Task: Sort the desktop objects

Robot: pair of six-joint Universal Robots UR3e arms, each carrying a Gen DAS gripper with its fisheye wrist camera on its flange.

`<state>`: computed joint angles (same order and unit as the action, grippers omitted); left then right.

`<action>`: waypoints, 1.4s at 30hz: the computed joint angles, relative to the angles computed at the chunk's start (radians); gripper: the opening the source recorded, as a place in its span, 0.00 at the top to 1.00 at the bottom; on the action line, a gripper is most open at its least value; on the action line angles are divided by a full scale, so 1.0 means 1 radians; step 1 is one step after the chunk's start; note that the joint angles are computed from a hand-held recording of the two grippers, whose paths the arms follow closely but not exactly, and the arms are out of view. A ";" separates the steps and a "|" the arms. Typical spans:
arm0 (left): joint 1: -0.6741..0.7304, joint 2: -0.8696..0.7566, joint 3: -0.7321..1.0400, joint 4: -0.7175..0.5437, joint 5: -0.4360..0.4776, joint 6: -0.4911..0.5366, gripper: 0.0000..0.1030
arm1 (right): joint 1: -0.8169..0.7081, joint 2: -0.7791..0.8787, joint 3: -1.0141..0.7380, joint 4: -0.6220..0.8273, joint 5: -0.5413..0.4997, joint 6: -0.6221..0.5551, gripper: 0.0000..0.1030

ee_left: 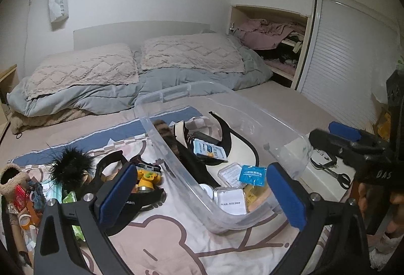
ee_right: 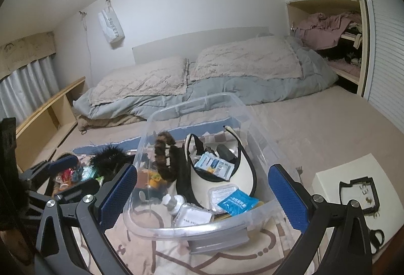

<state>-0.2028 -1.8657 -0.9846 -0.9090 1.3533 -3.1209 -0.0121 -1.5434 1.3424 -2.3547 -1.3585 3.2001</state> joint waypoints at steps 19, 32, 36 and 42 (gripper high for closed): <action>0.056 0.103 -0.139 0.083 0.005 -0.012 0.00 | 0.063 0.037 -0.017 0.002 -0.099 -0.033 0.00; 0.162 0.204 -0.265 0.105 -0.002 0.002 0.00 | 0.137 0.117 -0.095 -0.004 -0.111 -0.021 0.00; 0.217 0.250 -0.317 0.108 -0.016 0.010 0.00 | 0.172 0.153 -0.136 -0.001 -0.120 -0.015 0.00; 0.314 0.318 -0.397 0.103 -0.041 0.026 0.00 | 0.220 0.202 -0.191 -0.007 -0.121 -0.005 0.00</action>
